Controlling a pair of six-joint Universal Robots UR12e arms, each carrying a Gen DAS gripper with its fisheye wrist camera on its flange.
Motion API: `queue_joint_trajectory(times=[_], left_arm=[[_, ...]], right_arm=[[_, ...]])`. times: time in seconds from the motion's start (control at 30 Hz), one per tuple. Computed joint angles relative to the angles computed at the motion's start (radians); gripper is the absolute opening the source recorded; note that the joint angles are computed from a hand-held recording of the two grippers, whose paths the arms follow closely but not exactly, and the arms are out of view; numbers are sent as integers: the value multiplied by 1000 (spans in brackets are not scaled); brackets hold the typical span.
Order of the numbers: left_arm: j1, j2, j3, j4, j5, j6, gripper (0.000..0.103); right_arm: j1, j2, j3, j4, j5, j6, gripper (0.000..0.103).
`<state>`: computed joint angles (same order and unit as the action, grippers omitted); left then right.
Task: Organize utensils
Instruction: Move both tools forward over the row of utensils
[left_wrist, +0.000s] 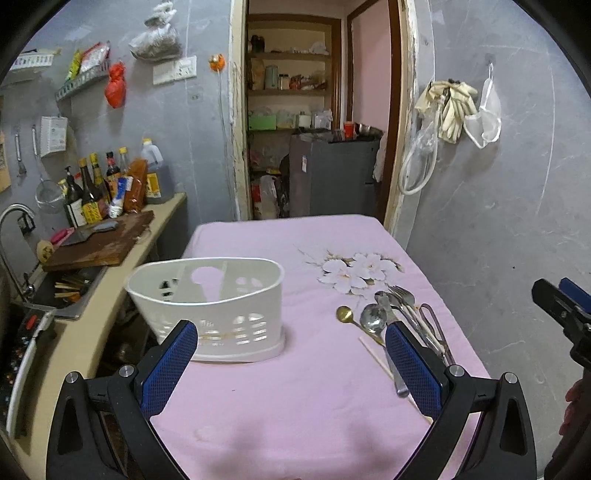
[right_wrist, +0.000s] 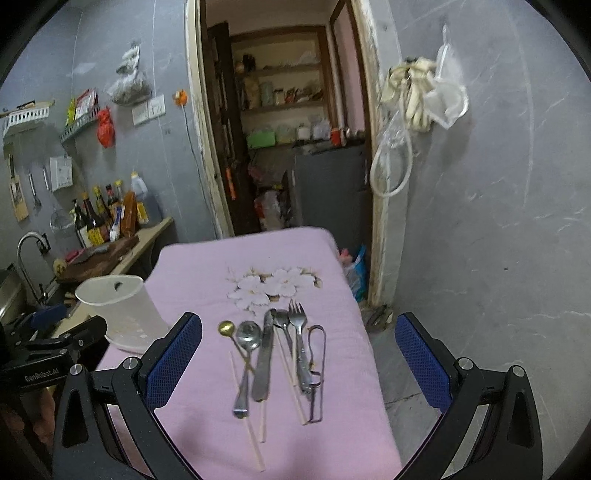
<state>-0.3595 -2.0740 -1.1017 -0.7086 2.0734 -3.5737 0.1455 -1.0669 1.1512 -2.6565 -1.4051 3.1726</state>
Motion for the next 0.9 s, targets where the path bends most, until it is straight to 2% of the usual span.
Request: queue_joint_trajectory(times=[0.23,0.3,0.37,0.47,0.63,0.77,0.9], left_arm=[[11,-91,115,-96,-90,-50,102],[15,-114,143,-123,-118,-70,102],[20,-141,177,-148,-142,-96,102],[26,-177,219,-176,-164,-121,98],[36,-231,288,-240,-187,-154,84],[45,-265,329,-285,-201,-198,74],[54,-297,377,-339,-200,-227,63]], right_arm=[[-30,109,-134,135,114,-71,102],[-35,143,-177,173,142,-85,96],[-41,177,-220,215,162,-93,78],[-46,234,-294,282,199,-89,64],[-46,308,-387,358,265,-117,52],[-42,382,-506,474,326,-169,37],[-34,460,-641,593,353,-227,34]])
